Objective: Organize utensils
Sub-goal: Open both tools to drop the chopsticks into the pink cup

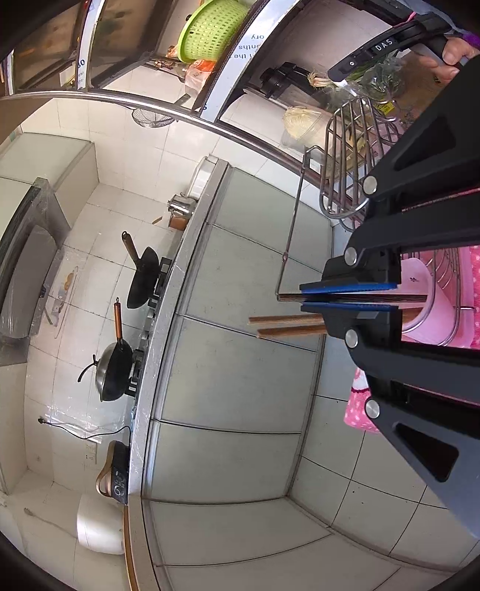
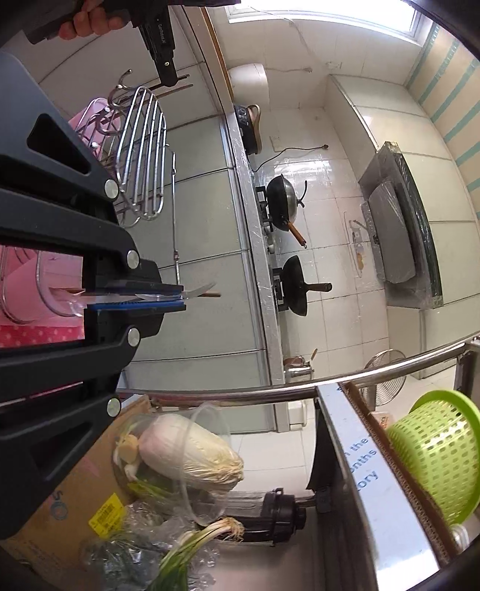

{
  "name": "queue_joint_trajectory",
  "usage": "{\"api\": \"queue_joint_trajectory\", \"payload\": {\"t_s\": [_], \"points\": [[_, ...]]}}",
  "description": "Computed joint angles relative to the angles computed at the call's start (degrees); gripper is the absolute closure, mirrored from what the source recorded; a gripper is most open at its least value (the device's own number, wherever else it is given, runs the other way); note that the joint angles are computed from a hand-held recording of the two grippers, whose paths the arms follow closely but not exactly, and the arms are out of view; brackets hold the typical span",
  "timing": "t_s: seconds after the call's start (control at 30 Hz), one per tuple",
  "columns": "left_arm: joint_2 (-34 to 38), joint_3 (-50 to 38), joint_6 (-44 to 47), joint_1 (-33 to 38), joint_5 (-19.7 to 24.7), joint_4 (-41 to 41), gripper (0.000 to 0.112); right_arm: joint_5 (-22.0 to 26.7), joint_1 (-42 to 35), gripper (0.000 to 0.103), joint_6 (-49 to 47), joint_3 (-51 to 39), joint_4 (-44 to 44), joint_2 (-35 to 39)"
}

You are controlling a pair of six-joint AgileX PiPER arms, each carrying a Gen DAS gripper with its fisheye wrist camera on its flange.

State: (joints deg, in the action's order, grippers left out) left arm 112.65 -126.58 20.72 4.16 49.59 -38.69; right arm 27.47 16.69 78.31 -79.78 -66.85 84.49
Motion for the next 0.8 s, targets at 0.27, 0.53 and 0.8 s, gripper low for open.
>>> {"api": "queue_joint_trajectory", "payload": {"t_s": [0.27,0.53,0.8], "points": [[0.6,1.4,-2.4,1.5,1.9,0.0,0.108,-0.9,-2.1,0.100,-6.3,2.9,11.6,-2.0],[4.4,-3.4,-5.6,0.5,3.9,3.0,0.108,-2.4,-6.2,0.100,-19.2,-1.2,28.6,1.5],[7.6,-10.5,-9.2,-0.3,7.5,6.1,0.101,-3.2,-9.6,0.097,-30.8,-4.4,44.3,3.8]]}}
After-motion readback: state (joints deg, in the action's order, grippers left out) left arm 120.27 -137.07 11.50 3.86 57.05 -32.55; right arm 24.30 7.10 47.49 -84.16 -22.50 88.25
